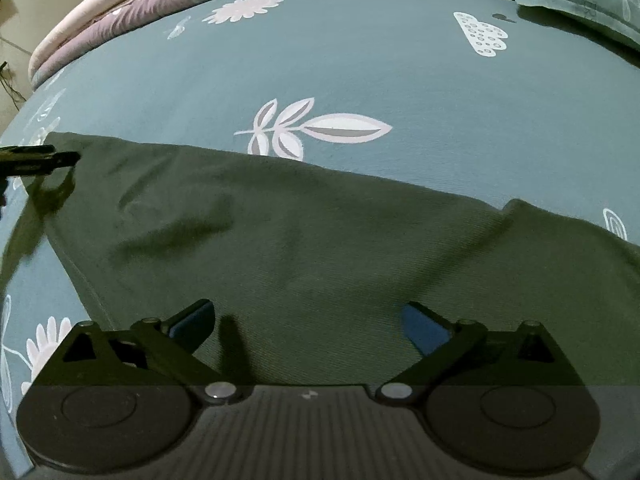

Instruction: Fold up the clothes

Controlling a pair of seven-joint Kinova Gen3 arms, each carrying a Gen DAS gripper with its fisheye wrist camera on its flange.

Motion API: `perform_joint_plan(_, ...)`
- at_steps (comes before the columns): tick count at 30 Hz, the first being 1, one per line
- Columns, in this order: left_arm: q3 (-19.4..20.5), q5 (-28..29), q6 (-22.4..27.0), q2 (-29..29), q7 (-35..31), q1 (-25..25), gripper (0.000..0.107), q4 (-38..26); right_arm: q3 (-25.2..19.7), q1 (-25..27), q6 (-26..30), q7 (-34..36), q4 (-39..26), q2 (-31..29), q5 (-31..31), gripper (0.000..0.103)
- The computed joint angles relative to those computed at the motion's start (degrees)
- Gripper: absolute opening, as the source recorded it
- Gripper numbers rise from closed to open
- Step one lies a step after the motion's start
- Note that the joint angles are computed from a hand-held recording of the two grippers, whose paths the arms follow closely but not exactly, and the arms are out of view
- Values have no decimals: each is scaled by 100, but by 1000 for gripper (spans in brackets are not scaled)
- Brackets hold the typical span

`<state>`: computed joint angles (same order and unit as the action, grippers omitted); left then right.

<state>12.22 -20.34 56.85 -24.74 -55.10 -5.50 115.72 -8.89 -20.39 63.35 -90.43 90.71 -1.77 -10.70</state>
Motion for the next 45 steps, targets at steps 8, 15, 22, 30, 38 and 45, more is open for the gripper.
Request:
perform_joint_plan(8,-480,489,-109,-953,-788,526,91,191,-21,-35,-28,-7,25,-8,78,103)
perform_joint_plan(15,-826,1284,161,-1519,-1586,635,91,667,-47,-74,-34,-3,4,16,199,103)
perform_joint_plan(22,-872,1411,407,-1322,-1960,243,91,120,-42,-66,-46,67,-6,41,208,103)
perform_joint_plan(30,-1288,1634,-593,-987,-1920,-230,91,581,-51,-103,-61,45,9,28,280,103)
perform_joint_plan(38,-1057,936,-778,-861,-1227,-1282,89,604,-59,-104,-96,117,40,23,284,103)
perform_joint_plan(45,-1482,1544,-1073,-1024,-1820,-326,91,743,-115,-164,-108,-22,41,26,460,103)
